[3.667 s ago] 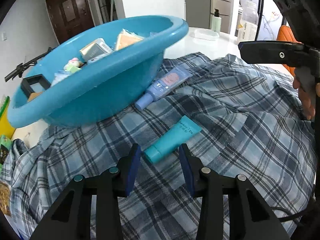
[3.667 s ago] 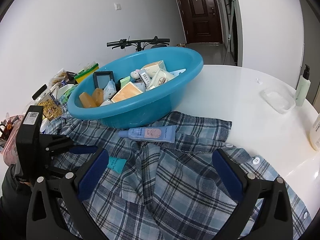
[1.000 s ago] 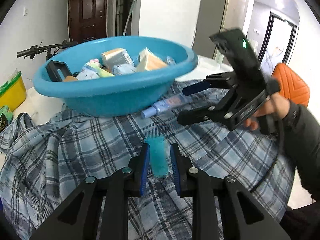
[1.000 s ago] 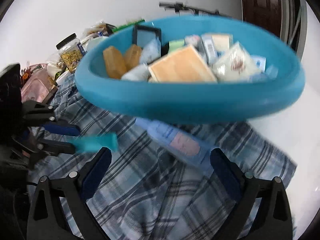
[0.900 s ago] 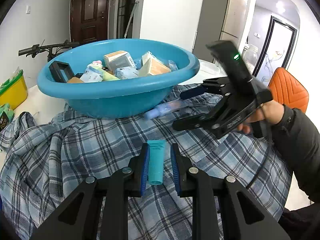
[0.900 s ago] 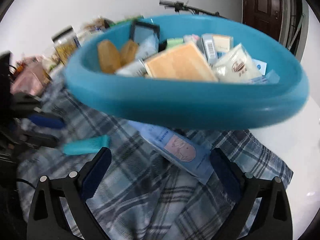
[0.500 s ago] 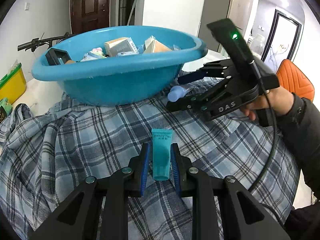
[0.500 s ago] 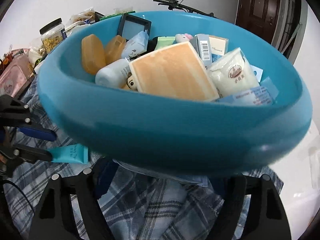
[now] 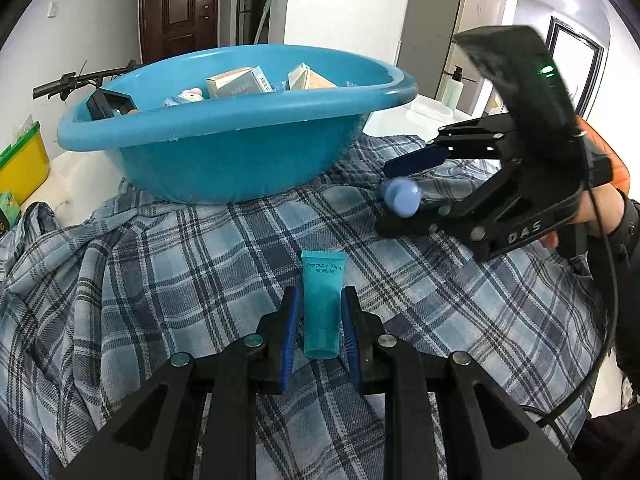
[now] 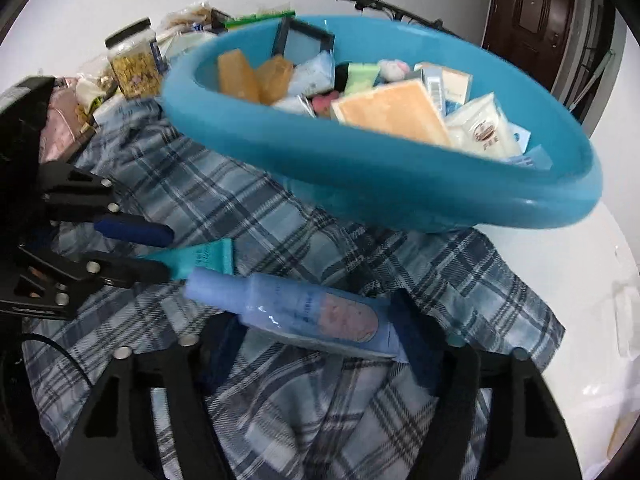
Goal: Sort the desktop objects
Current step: 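Reach the right gripper to the lavender tube and grasp it while left holds teal tube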
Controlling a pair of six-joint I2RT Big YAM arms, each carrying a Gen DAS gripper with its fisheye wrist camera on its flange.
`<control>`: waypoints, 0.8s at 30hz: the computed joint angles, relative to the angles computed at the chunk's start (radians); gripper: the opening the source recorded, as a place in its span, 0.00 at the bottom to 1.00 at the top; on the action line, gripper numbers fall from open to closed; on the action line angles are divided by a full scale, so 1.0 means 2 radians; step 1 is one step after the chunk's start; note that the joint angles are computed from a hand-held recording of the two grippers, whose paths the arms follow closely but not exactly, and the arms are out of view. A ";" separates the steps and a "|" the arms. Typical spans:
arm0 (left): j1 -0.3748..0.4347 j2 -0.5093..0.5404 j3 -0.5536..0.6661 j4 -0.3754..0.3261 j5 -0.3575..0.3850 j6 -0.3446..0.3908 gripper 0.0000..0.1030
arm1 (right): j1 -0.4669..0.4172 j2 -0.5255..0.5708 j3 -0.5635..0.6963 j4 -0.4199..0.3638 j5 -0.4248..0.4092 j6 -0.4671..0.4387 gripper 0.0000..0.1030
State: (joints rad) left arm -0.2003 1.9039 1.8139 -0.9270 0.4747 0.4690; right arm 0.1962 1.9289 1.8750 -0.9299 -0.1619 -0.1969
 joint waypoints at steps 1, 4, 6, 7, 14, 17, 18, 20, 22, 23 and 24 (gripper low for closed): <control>-0.001 0.000 -0.001 0.001 -0.001 0.000 0.22 | 0.000 -0.007 -0.008 0.010 -0.003 0.000 0.51; -0.002 0.002 0.000 0.001 -0.009 0.001 0.22 | 0.002 -0.022 -0.030 0.030 0.003 0.002 0.49; -0.004 0.001 -0.003 0.004 -0.015 0.003 0.23 | 0.006 -0.031 -0.047 0.047 0.016 0.001 0.47; -0.004 0.000 -0.005 0.005 -0.016 0.004 0.22 | 0.009 -0.035 -0.054 0.054 0.024 0.000 0.45; -0.005 0.004 -0.004 0.004 -0.022 0.002 0.22 | 0.019 -0.055 -0.082 0.085 0.070 0.006 0.34; -0.004 0.005 -0.004 0.005 -0.021 0.001 0.23 | 0.020 -0.063 -0.092 0.093 0.080 0.011 0.32; -0.004 0.005 -0.004 0.006 -0.023 0.000 0.23 | 0.020 -0.066 -0.096 0.095 0.082 0.013 0.30; -0.003 0.006 -0.003 0.005 -0.022 -0.001 0.22 | 0.020 -0.074 -0.104 0.102 0.086 0.019 0.29; -0.004 0.005 -0.006 0.008 -0.025 -0.003 0.23 | 0.019 -0.084 -0.115 0.111 0.090 0.024 0.26; -0.004 0.005 -0.006 0.009 -0.025 -0.002 0.23 | 0.018 -0.089 -0.119 0.113 0.089 0.027 0.25; -0.005 0.005 -0.007 0.009 -0.026 -0.002 0.23 | 0.018 -0.093 -0.124 0.117 0.089 0.030 0.24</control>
State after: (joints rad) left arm -0.2094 1.9137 1.8006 -0.9085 0.4227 0.4649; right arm 0.2317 1.7420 1.6265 -0.6966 0.0161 -0.1377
